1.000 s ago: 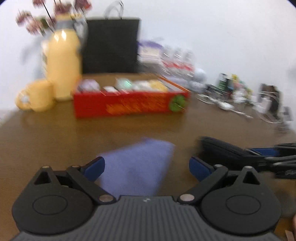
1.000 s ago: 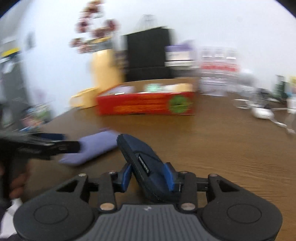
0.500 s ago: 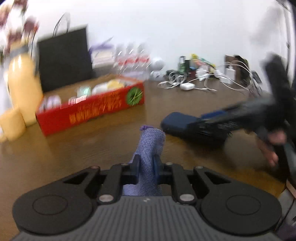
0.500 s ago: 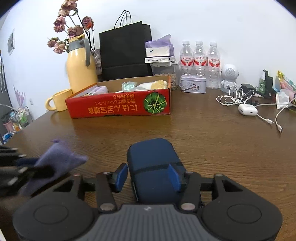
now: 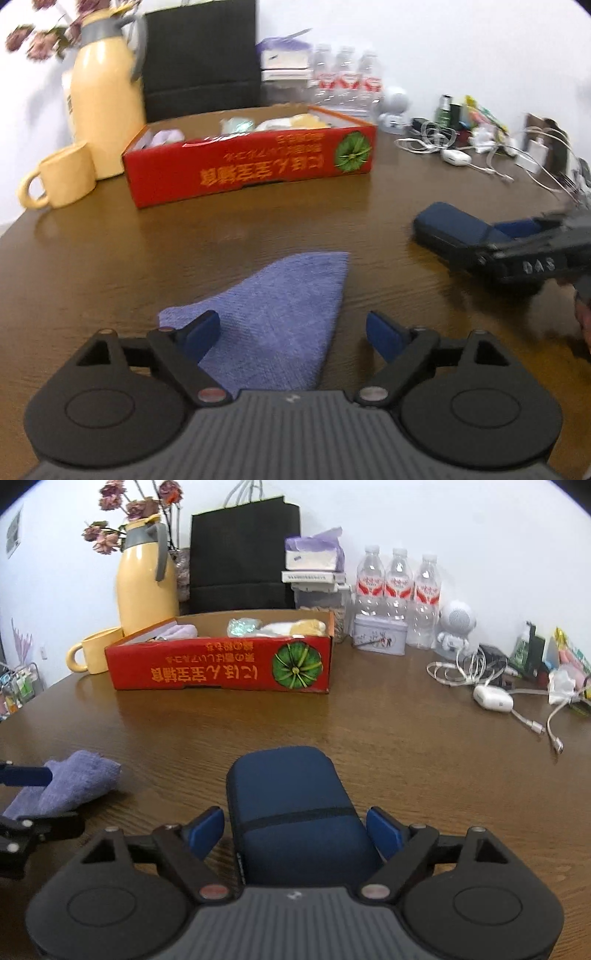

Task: Organize objects
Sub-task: 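Grasp the purple cloth with the left tool while the right tool grasps the navy pouch, then drop the purple cloth into the box with the left tool while the right tool drops the pouch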

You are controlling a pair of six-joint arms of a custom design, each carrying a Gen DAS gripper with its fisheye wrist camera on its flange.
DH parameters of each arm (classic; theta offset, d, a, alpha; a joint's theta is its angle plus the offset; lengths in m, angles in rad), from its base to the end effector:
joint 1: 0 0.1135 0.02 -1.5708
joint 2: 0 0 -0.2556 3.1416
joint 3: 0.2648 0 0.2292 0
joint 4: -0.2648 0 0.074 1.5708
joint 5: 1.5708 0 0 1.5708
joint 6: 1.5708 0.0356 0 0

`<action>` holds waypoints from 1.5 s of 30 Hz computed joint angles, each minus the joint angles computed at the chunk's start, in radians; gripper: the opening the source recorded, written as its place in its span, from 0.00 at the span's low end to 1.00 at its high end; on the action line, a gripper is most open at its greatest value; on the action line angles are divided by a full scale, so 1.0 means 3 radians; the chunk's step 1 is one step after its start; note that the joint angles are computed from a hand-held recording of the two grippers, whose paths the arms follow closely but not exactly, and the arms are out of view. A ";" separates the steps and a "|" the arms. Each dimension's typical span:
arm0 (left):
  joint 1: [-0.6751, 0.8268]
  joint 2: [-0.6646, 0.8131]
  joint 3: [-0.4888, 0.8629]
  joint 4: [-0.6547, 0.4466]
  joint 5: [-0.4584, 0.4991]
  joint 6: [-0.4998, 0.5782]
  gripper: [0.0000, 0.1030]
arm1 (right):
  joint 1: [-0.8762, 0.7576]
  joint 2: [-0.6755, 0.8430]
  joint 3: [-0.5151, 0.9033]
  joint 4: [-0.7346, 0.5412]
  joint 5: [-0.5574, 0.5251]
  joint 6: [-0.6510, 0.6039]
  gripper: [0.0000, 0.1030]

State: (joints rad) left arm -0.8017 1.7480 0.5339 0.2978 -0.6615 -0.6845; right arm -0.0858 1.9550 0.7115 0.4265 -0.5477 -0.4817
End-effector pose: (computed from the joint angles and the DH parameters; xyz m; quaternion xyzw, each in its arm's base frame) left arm 0.1970 -0.1721 0.0978 -0.0517 0.9002 0.0208 0.4319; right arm 0.3156 -0.0085 0.0842 -0.2736 0.8581 0.1422 0.4106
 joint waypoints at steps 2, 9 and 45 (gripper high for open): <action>-0.0006 -0.0037 -0.0087 0.0084 0.0005 -0.0122 0.84 | 0.0024 0.0014 -0.0048 0.0083 0.0075 0.0044 0.75; -0.0111 -0.0263 -0.0146 -0.0227 -0.0143 -0.0629 0.23 | -0.0008 -0.0322 -0.0627 0.0192 -0.0225 -0.0237 0.69; 0.2457 0.0302 0.2246 -0.0921 0.2030 0.0926 0.17 | 0.0977 0.0799 0.3074 -0.1589 -0.0162 0.1187 0.58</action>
